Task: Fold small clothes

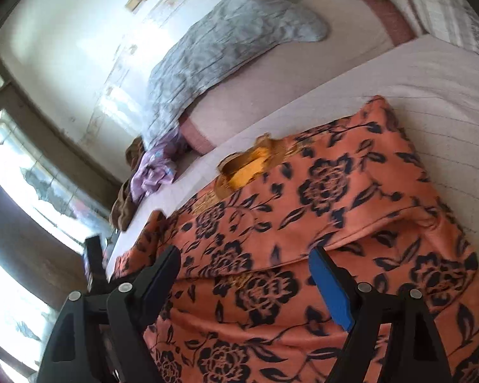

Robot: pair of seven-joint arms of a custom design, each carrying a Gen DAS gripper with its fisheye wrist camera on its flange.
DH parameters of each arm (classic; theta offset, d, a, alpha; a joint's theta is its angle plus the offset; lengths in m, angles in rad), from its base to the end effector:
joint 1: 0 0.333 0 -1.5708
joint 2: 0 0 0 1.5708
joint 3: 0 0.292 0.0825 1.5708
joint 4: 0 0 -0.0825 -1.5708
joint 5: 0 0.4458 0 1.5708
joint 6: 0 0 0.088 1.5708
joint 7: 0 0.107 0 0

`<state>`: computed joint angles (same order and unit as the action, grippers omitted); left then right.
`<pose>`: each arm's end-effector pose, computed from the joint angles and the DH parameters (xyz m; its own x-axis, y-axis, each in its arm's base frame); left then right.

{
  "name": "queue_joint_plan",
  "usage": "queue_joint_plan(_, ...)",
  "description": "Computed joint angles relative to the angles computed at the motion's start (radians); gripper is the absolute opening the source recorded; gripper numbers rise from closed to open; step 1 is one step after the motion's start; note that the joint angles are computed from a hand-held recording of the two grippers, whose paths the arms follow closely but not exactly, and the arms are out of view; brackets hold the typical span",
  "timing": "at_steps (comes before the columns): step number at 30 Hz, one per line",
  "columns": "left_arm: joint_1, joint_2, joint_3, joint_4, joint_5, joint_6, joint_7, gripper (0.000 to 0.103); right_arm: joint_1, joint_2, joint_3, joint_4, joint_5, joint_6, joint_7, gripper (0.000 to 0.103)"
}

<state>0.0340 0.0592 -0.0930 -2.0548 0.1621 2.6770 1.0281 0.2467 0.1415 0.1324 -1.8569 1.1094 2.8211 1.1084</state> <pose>0.6538 -0.0430 0.4161 0.3075 -0.9385 0.1573 -0.7835 -0.3435 -0.5179 0.6582 0.2105 0.4672 0.1659 -0.7582 -0.6305 -0.7489 0.3192 -0.5808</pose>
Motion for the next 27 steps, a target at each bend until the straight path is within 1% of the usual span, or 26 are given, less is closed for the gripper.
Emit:
queue_joint_plan(2,0.006,-0.002,-0.002,-0.008,-0.045,0.003,0.043,0.005,-0.023,0.009,0.003,0.01,0.083,-0.003,-0.016,0.085)
queue_joint_plan(3,0.007,-0.001,-0.003,-0.009,-0.058,0.011,0.063,0.005,-0.022,0.014,-0.007,0.016,0.11,-0.009,-0.008,0.085)
queue_joint_plan(5,0.008,-0.009,-0.003,-0.018,-0.064,0.012,0.089,0.005,0.036,0.019,-0.085,0.022,0.183,-0.012,-0.009,0.085)
queue_joint_plan(8,0.01,-0.017,-0.002,-0.028,-0.08,0.018,0.114,0.005,0.016,0.021,-0.097,0.02,0.184,-0.037,0.083,0.086)
queue_joint_plan(9,0.01,-0.006,-0.001,-0.016,-0.083,0.018,0.12,0.005,-0.013,0.025,-0.081,0.03,0.212,-0.064,0.094,0.086)
queue_joint_plan(10,0.011,-0.002,-0.001,-0.011,-0.087,0.022,0.125,0.005,-0.013,0.035,-0.1,0.052,0.255,-0.109,0.086,0.086)
queue_joint_plan(11,0.011,-0.002,-0.001,-0.014,-0.091,0.026,0.13,0.005,-0.045,0.057,-0.085,0.09,0.273,-0.166,0.076,0.087)
queue_joint_plan(12,0.011,0.0,-0.002,-0.014,-0.097,0.029,0.137,0.005,-0.044,0.086,-0.105,0.132,0.295,-0.227,0.062,0.087)
queue_joint_plan(13,0.013,-0.006,-0.003,-0.018,-0.112,0.028,0.152,0.005,-0.073,0.137,-0.092,0.199,0.286,-0.287,0.076,0.087)
queue_joint_plan(14,0.012,0.006,-0.004,-0.006,-0.12,0.025,0.159,0.006,-0.067,0.189,-0.108,0.261,0.207,-0.291,0.138,0.087)
queue_joint_plan(15,0.016,0.005,-0.007,-0.003,-0.155,0.018,0.189,0.008,-0.049,0.226,-0.133,0.304,0.063,-0.281,0.257,0.087)
queue_joint_plan(16,0.022,0.001,-0.011,-0.004,-0.207,0.012,0.236,0.014,-0.041,0.264,-0.159,0.337,-0.048,-0.293,0.404,0.086)
queue_joint_plan(17,0.027,-0.005,-0.015,-0.006,-0.267,0.005,0.292,0.018,-0.068,0.285,-0.151,0.334,-0.088,-0.302,0.509,0.082)
queue_joint_plan(18,0.031,-0.013,-0.018,-0.013,-0.333,0.008,0.355,0.028,-0.108,0.279,-0.107,0.326,-0.077,-0.287,0.543,0.082)
queue_joint_plan(19,0.03,-0.018,-0.018,-0.019,-0.369,0.013,0.395,0.037,-0.145,0.256,-0.061,0.299,-0.062,-0.258,0.508,0.083)
queue_joint_plan(20,0.028,-0.023,-0.018,-0.025,-0.387,0.018,0.419,0.04,-0.146,0.225,-0.048,0.268,-0.086,-0.218,0.491,0.085)
queue_joint_plan(21,0.022,-0.028,-0.016,-0.031,-0.367,0.019,0.41,0.042,-0.132,0.201,-0.049,0.248,-0.078,-0.191,0.442,0.088)
queue_joint_plan(22,0.018,-0.036,-0.014,-0.037,-0.345,0.015,0.395,0.044,-0.106,0.193,-0.071,0.247,-0.011,-0.209,0.353,0.089)
queue_joint_plan(23,0.014,-0.051,-0.011,-0.043,-0.325,-0.001,0.377,0.045,-0.104,0.209,-0.07,0.272,-0.012,-0.253,0.315,0.089)
queue_joint_plan(24,0.012,-0.068,-0.009,-0.054,-0.347,-0.006,0.39,0.045,-0.088,0.227,-0.086,0.291,-0.077,-0.276,0.345,0.089)
queue_joint_plan(25,0.008,-0.097,-0.003,-0.075,-0.422,-0.003,0.447,0.045,-0.061,0.248,-0.115,0.31,-0.195,-0.305,0.446,0.087)
queue_joint_plan(26,0.002,-0.133,0.009,-0.102,-0.515,0.006,0.522,0.045,-0.047,0.254,-0.128,0.309,-0.265,-0.309,0.518,0.085)
queue_joint_plan(27,-0.009,-0.18,0.03,-0.139,-0.61,0.022,0.599,0.048,-0.028,0.228,-0.133,0.276,-0.284,-0.262,0.521,0.088)
